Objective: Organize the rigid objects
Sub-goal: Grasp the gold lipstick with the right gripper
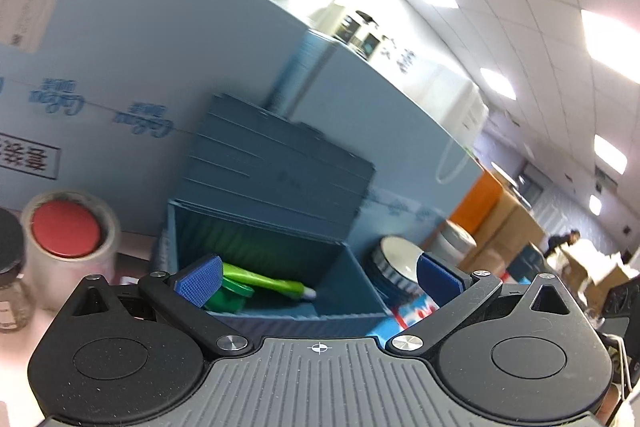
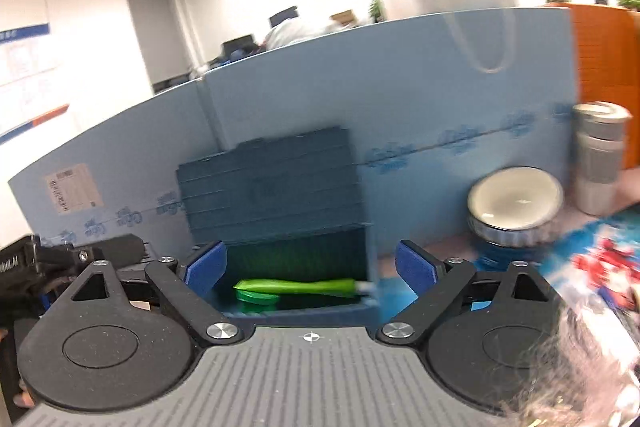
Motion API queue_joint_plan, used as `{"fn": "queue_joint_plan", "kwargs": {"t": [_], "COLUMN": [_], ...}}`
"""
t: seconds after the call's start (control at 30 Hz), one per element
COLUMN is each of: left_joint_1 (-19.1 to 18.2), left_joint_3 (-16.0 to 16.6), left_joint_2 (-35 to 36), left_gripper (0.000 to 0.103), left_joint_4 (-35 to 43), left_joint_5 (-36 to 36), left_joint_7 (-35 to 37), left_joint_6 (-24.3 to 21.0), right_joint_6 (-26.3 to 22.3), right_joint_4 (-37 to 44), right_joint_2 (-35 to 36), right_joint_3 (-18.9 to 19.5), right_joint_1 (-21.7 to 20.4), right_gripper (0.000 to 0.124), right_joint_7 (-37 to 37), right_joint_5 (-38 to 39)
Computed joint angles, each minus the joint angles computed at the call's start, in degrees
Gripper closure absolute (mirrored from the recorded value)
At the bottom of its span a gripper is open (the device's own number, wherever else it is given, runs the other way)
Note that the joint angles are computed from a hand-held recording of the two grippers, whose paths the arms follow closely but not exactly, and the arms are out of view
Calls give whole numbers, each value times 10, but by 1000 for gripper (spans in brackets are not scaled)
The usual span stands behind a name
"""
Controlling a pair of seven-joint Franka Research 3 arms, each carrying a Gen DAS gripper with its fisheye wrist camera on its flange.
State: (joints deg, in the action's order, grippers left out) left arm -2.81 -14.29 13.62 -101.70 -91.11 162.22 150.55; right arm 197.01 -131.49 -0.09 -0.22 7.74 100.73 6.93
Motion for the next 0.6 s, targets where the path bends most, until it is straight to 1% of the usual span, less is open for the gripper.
{"fn": "queue_joint_plan", "kwargs": {"t": [0.03,0.07,0.1,0.13,0.17,0.2,0.3,0.33,0.5,0.57,0.6], "left_joint_1": [2,6,13,18,20,20,11,6,-14,-18,-19], "left_joint_3": [-1,0,0,1,1,0,-6,-7,-16,-19,-21], "left_joint_2": [-2,-2,-2,1,4,6,3,4,7,12,15], "left_gripper": [0,0,0,0,0,0,0,0,0,0,0], "left_joint_4": [-2,-3,-5,-3,0,2,-3,-3,-8,-5,-4], "left_joint_5": [6,14,21,30,38,45,71,83,146,164,173], "left_joint_7": [2,4,7,2,-4,-8,-12,-14,-27,-35,-39], "left_joint_6": [-17,-45,-84,-115,-136,-148,-148,-144,-117,-106,-102], "right_joint_6": [14,28,40,48,57,66,84,85,59,41,33], "right_joint_4": [-18,-34,-51,-68,-86,-104,-152,-164,-192,-198,-199], "right_joint_2": [-10,-18,-28,-38,-50,-61,-92,-102,-138,-145,-145], "right_joint_3": [4,9,13,13,11,10,15,24,113,135,140], "right_joint_1": [0,1,1,1,2,3,0,-6,-64,-78,-83], "right_gripper": [31,31,30,30,30,30,30,30,32,33,37], "right_joint_7": [-28,-52,-69,-76,-75,-73,-85,-102,-269,-317,-331], "right_joint_5": [37,71,102,122,134,148,188,209,370,419,436]}}
